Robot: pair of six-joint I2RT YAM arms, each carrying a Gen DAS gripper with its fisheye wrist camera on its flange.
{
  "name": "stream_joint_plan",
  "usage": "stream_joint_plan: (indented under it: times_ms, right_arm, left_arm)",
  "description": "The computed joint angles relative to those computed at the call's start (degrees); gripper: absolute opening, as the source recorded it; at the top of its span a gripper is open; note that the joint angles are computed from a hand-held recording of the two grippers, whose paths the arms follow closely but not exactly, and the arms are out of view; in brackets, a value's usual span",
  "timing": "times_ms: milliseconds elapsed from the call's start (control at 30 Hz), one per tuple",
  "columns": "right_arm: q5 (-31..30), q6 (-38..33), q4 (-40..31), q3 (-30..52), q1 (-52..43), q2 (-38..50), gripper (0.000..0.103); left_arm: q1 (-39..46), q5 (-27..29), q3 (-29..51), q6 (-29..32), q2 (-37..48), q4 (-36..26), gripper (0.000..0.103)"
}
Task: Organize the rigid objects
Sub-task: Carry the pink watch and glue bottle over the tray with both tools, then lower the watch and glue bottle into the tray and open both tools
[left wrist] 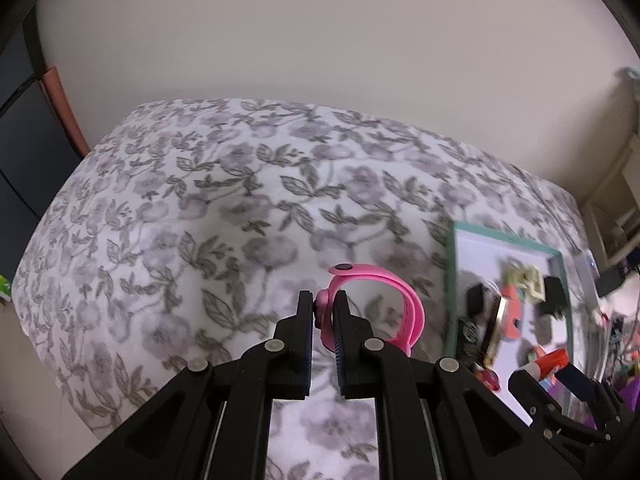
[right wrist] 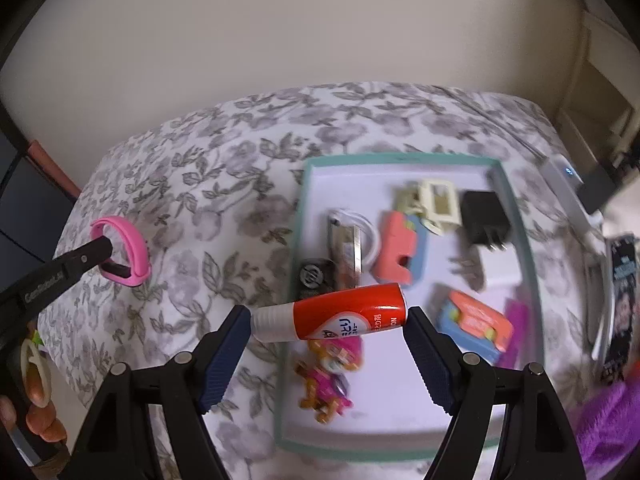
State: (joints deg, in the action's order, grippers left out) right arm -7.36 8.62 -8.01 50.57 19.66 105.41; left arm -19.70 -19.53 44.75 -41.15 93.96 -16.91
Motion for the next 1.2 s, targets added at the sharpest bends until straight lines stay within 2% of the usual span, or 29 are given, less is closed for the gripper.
stream_joint_plan:
  times_ms: [200, 433, 600, 900, 1200]
  right_arm:
    - [0.2, -1.0, 1.2, -6.1, -2.1, -4.8, 0.080]
    - [2.5, -2.9, 1.7, -10.0, -3.9, -6.6, 0.080]
    - [3.2, -4.0, 1.1, -9.5, -6.8, -2.7, 0.080]
    - [0.7, -4.1, -0.9, -6.5, -13.3, 5.9, 0.081]
    - [0.7, -4.5, -0.6, -6.3, -15.3, 8.6, 0.081]
  left_arm:
    - [-6.2, 0.5, -1.4, -1.9, 0.9, 1.5, 0.010]
    - [-13.3, 0.6, -0.6, -3.3, 4.5, 3.2, 0.010]
    - [-17.7, 0.0, 2.6, -1.7, 9.3, 3.4, 0.010]
    - [-21.3, 1.9, 7.2, 1.8, 16.1, 4.7, 0.011]
    - [-23.6, 1.4, 10.5, 3.2, 20.9, 3.9, 0.013]
